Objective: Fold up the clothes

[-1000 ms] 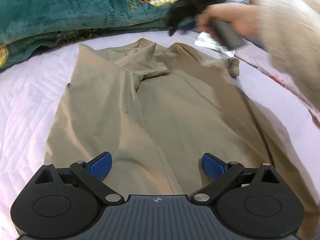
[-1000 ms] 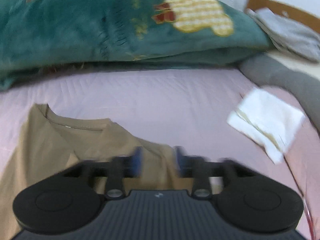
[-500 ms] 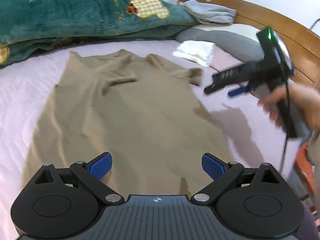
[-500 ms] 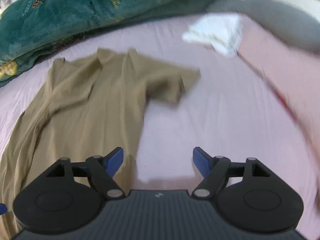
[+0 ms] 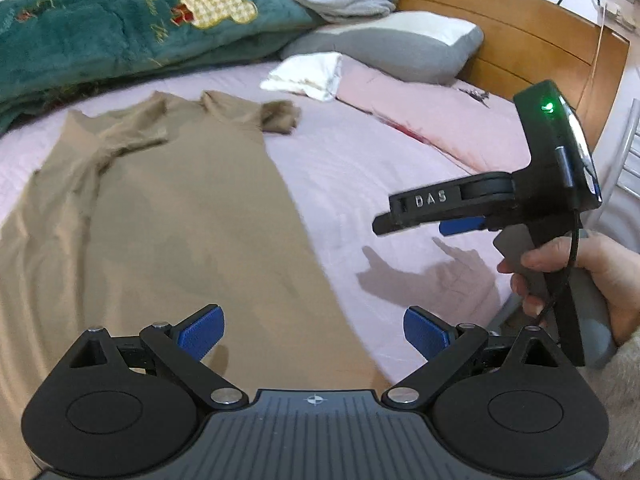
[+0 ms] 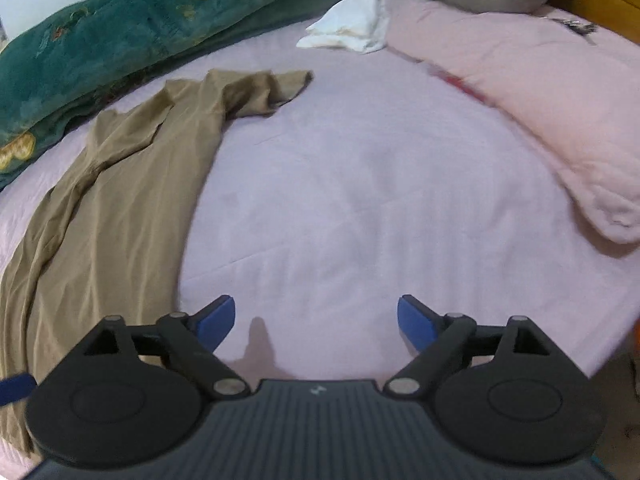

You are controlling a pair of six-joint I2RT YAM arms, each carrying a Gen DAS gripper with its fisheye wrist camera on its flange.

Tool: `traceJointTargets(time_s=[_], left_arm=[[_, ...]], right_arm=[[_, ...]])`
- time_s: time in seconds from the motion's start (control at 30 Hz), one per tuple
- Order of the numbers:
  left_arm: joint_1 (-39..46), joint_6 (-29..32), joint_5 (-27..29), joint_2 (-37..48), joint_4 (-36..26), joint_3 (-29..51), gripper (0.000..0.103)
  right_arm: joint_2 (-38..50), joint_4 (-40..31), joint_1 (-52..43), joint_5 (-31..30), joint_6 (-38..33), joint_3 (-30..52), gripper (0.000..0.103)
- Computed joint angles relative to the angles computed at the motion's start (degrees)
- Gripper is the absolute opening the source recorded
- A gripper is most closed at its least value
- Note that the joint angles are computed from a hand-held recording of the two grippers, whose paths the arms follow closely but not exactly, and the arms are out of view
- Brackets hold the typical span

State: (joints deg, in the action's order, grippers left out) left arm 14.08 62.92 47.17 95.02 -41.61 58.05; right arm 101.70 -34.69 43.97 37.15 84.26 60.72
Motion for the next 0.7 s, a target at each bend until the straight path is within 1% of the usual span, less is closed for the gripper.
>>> traceJointTargets(time_s=[0.07,0.17,0.27,0.3,0.37,0.4,0.47,0.53,0.6,0.7], left_arm=[[-1.84,-1.23,-1.76,-3.07,2.53,-3.92,0.097],[-4.32,-3.49,-4.55,-7.8,8.77,-10.87,0.097],[-5.81,-8.0,-7.5,-9.07,14.59,-13.9,0.096],[-6.03,-9.01,-8.31,-8.25,15.01,-13.52,0.096],[-5.47,-10.33,-8.87,-4.98,14.38,-11.36,0.095],[-6.06,-11.37,-10.19,-3.16,14.34,-9.95,0.095],[-6.64,-11.65,-12.15,-0.55,14.59,-8.83,0.095],[-7.21,-10.3,-12.77,-1.55,15.44,-9.95,0.095],[-8.25,-9.04,-13.61,-2.84,16.93,-11.75,0.095],[-9.09,-7.57,-14.37,-4.25,19.23,-14.0,0.091]], right_arm=[[-1.66,-0.64,-0.51,-0.05,0.42,-0.87,0.091],[-4.33,-0.31,-1.6,0.29,-2.25,-1.94,0.091],[-5.09,-1.85,-1.34,1.31,-3.3,-1.91,0.092],[-5.78,-0.39,-1.03,1.53,-3.08,-3.2,0.092],[-8.31,5.98,-0.21,1.12,-2.73,-8.13,0.092],[-9.27,8.31,0.24,0.68,-1.94,-10.21,0.092],[-9.87,9.49,1.48,1.03,0.92,-12.44,0.092],[-10.25,9.64,2.56,1.44,4.18,-14.01,0.092],[-10.84,11.25,3.12,1.61,8.17,-16.36,0.092],[-10.64,14.28,3.77,2.19,11.89,-18.15,0.092]])
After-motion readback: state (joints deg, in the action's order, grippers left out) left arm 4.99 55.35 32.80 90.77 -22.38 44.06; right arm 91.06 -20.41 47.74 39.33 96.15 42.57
